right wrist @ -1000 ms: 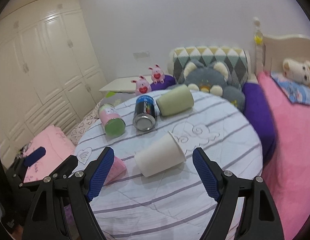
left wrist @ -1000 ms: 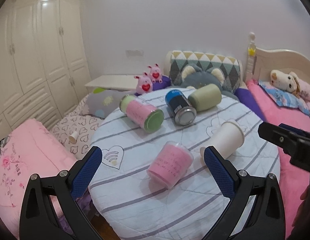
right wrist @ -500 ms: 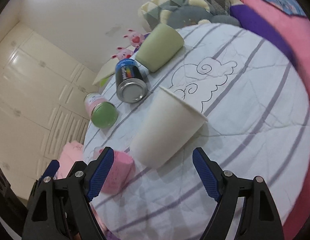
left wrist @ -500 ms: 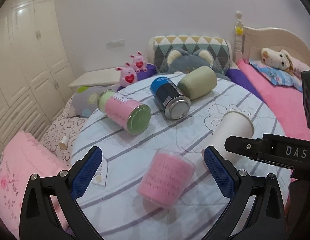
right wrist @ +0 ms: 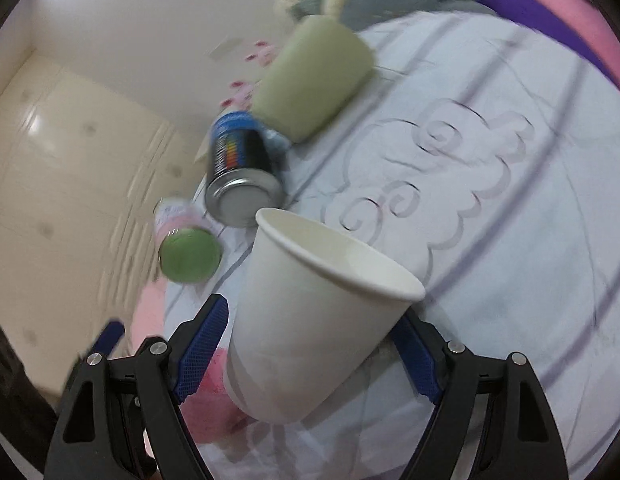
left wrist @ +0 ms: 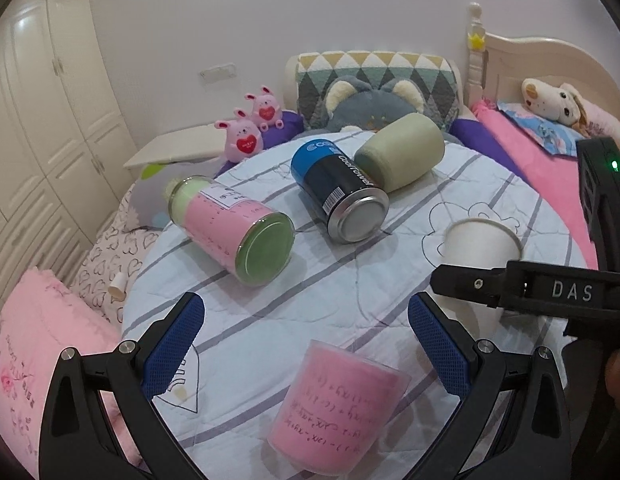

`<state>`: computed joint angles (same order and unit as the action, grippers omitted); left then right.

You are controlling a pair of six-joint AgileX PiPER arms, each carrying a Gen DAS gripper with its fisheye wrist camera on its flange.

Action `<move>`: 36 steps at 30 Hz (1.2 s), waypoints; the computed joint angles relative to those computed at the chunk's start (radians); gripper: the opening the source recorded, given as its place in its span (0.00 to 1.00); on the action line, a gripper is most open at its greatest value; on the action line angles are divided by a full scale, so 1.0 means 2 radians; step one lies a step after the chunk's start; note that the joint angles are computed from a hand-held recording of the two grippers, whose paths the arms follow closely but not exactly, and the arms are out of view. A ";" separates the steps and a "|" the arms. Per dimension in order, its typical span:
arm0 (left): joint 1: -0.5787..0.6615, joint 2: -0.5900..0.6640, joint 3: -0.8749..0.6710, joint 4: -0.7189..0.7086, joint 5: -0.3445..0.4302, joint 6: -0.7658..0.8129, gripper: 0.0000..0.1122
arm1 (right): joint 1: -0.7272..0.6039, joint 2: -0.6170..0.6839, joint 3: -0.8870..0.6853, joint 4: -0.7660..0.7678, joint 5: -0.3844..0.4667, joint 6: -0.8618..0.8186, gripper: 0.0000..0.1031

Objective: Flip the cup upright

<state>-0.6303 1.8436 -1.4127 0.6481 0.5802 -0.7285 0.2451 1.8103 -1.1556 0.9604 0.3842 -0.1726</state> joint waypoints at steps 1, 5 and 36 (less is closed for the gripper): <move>0.001 0.001 -0.001 -0.008 -0.001 0.007 0.92 | -0.002 0.003 -0.011 -0.022 0.011 0.002 0.79; 0.002 0.005 -0.007 -0.034 0.000 0.027 0.92 | -0.011 0.019 -0.059 -0.093 0.071 0.004 0.77; -0.081 -0.009 -0.044 -0.048 0.080 -0.033 0.92 | -0.062 -0.083 -0.040 -0.302 0.191 0.014 0.78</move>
